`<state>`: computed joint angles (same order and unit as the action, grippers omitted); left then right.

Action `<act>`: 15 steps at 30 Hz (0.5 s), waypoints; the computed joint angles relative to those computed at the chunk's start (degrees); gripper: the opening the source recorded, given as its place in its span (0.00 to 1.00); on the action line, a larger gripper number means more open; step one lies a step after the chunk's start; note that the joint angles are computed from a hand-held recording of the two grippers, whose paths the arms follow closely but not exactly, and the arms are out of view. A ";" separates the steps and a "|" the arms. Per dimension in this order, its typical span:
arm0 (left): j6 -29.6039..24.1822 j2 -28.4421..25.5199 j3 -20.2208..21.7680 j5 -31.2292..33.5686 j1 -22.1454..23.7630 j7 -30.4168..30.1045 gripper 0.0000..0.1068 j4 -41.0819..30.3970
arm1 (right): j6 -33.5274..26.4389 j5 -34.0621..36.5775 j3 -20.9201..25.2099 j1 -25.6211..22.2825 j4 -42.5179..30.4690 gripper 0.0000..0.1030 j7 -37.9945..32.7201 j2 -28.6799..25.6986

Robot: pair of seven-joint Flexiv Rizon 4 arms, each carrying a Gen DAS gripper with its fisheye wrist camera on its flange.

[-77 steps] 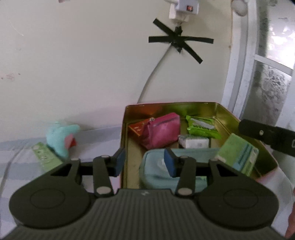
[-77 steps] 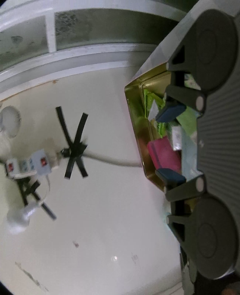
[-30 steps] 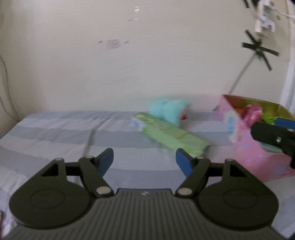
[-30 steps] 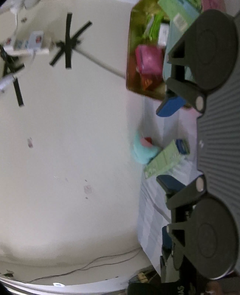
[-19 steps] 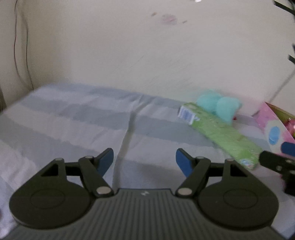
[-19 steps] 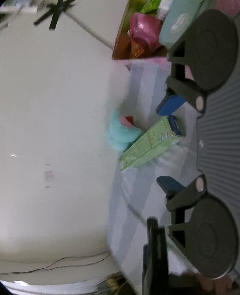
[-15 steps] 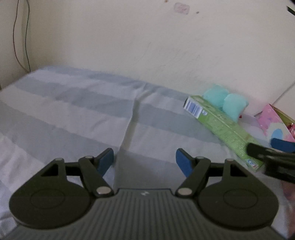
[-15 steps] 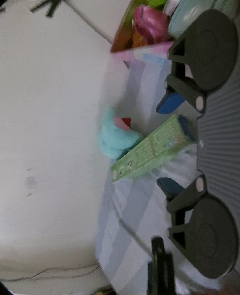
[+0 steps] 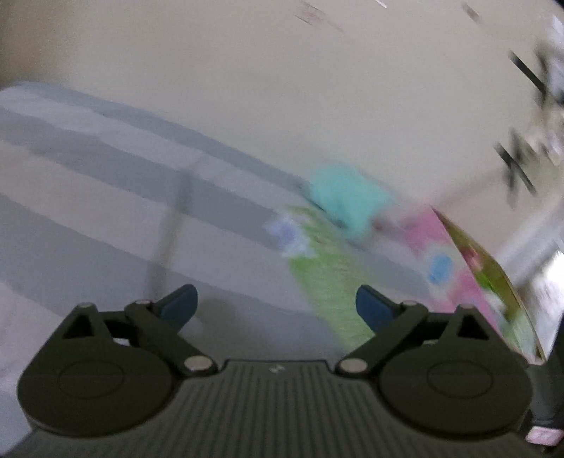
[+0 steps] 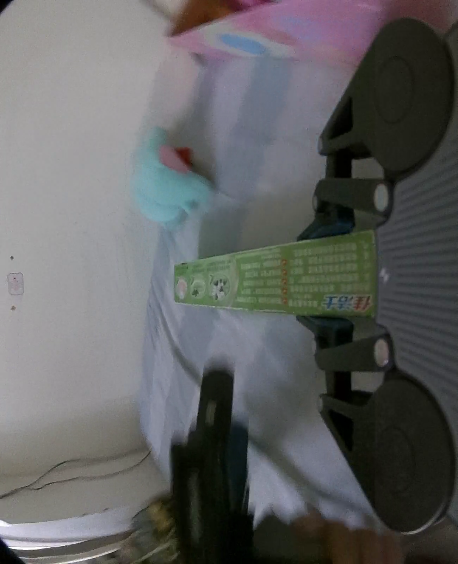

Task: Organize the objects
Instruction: 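Move the right gripper to the long green toothpaste box and grasp it, then carry the toothpaste box with the right gripper and lower it into the tin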

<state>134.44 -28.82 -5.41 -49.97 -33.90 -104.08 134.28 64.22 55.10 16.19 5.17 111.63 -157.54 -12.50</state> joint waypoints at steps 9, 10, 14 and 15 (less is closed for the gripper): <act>-4.99 -1.02 -0.61 -6.33 -4.53 8.00 0.54 -5.36 | -24.65 11.39 -8.10 -7.04 3.82 0.38 1.22 8.43; -5.00 -1.32 0.09 -9.62 -6.58 10.55 0.53 -6.75 | -25.70 11.90 -8.96 -7.26 3.93 0.38 0.81 8.95; -3.90 -2.32 -0.92 -18.09 -9.26 23.40 0.53 -13.87 | -28.82 14.66 -12.43 -8.95 4.30 0.38 -2.07 11.72; -3.89 -2.83 -1.43 -18.91 -9.03 26.11 0.53 -16.14 | -29.11 15.53 -13.31 -9.40 4.11 0.38 -3.08 12.44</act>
<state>130.54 -31.64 -6.84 -68.88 -42.93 -77.97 118.14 35.12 70.64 2.88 -4.23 115.74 -160.62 -0.06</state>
